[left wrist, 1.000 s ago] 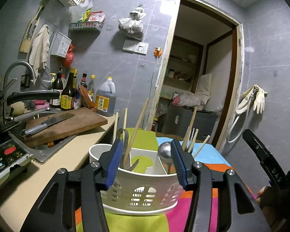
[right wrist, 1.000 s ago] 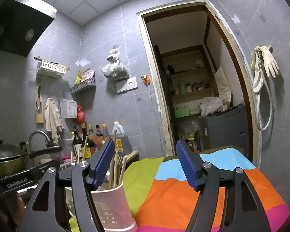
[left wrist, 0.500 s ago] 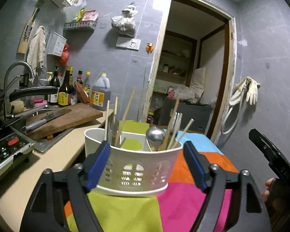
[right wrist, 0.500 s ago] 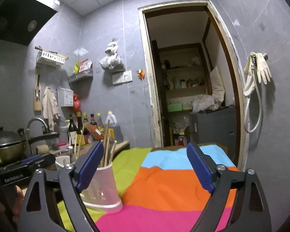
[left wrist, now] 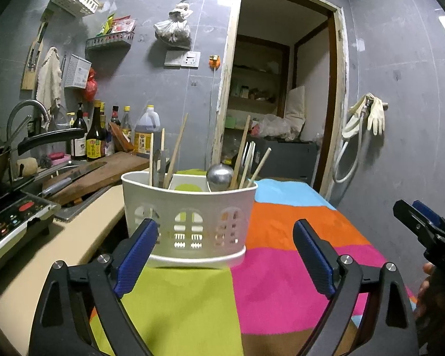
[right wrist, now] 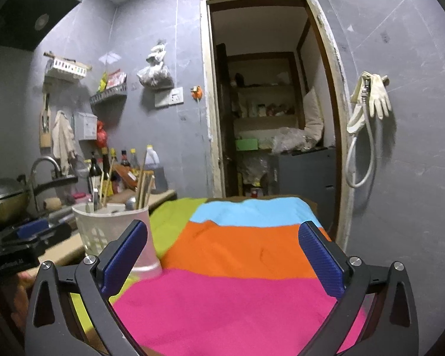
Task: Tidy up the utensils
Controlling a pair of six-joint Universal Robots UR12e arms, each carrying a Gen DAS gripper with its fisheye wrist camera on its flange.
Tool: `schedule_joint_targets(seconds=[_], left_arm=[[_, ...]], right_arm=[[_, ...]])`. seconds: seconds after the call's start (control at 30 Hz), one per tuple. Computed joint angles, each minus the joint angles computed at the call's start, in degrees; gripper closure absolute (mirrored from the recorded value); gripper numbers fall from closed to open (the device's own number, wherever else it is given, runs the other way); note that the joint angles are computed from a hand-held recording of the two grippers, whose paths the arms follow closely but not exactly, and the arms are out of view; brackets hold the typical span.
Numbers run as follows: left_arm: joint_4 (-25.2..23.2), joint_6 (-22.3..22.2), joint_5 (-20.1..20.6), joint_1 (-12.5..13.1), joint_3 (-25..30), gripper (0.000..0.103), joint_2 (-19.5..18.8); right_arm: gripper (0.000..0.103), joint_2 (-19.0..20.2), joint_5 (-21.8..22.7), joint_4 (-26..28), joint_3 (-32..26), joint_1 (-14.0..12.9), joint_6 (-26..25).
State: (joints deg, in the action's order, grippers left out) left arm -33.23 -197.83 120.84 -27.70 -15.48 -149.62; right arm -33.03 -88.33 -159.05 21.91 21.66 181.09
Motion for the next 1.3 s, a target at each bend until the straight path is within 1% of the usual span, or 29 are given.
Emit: schedule_joint_targets(seconds=[0.17,0.23,0.33,0.47,0.6,0.77,0.97,1.3], left_arm=[[2.1,-0.4,1.0,-0.5,-5.4,0.013,2.4],[2.5,-0.2,1.6,-0.7,-6.7,0.013,3.0],[3.4,-0.8,1.2,-0.8,-9.5,0.013,4.3],[3.6,-1.1,1.2,-1.0,-11.6,0.013,5.3],[4.2,-1.1,2.0,-1.1,-13.2,0.013,6.0],[4.1,-1.0,2.8,-1.2,-13.9,0.013,6.2],[4.3,-1.7,2.7,-1.1,-14.9,0.013,6.6],[4.0,-1.4,2.8,-1.0,-14.8,0.013,6.6]], right_arm=[[0.0,-3.3,-1.7,-2.3,6.5,0.1,-0.6],[0.0,-4.2,-2.4,-3.1,8.3,0.1,-0.8],[0.0,-5.2,-3.2,-3.8,10.5,0.2,-1.3],[0.0,-6.4,-3.7,-4.1,12.9,0.2,-1.6],[0.0,-6.9,-4.1,-3.9,13.9,0.1,-1.2],[0.0,-6.9,-4.3,-3.2,14.0,0.0,-0.6],[0.0,-6.8,-4.5,-2.8,13.8,0.1,-0.6],[0.0,-6.7,-4.5,-2.7,13.7,0.0,-0.6]])
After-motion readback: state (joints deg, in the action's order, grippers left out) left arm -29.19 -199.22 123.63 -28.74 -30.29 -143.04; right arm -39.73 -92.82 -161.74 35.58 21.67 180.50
